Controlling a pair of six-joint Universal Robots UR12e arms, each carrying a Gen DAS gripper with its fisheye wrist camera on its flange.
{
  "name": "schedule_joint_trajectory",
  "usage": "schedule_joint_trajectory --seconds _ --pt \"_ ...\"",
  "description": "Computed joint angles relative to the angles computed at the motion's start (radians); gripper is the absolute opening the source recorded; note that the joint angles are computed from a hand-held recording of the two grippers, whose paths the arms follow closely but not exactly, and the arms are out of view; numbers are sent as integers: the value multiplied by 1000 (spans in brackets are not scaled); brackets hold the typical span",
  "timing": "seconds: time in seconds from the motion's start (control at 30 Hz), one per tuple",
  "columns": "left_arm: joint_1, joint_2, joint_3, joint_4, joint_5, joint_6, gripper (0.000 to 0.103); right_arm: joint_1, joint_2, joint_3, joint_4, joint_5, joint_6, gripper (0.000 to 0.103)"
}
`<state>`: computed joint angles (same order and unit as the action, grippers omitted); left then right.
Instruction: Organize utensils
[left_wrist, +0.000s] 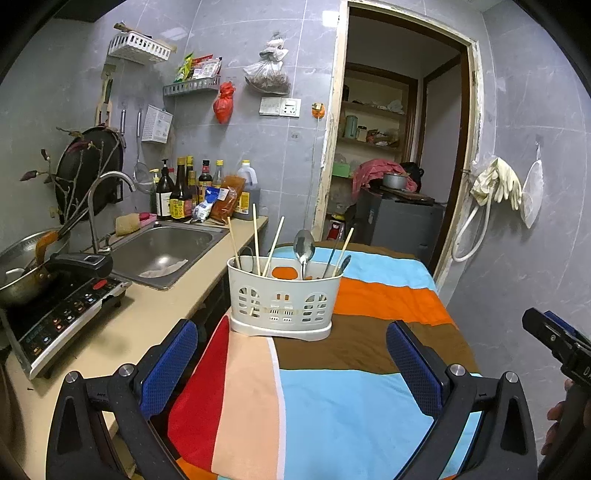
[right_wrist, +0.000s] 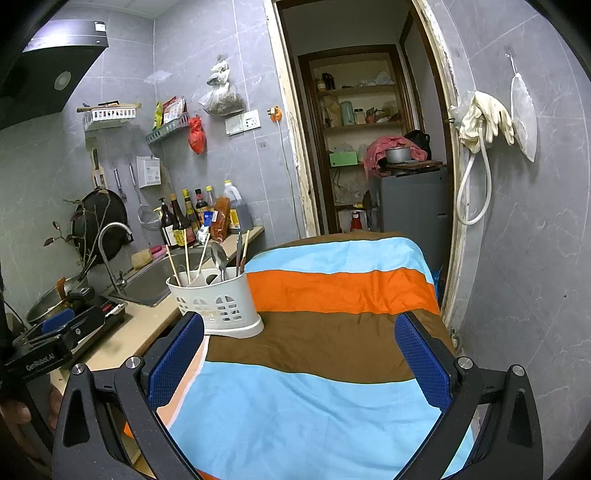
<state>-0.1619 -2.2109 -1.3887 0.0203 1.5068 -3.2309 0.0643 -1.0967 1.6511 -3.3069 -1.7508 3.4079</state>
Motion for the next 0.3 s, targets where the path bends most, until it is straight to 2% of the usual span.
schedule_joint_trajectory --seconds 0.3 --pt "5 5 9 -44 -11 13 103 1 1 0 26 14 6 101"
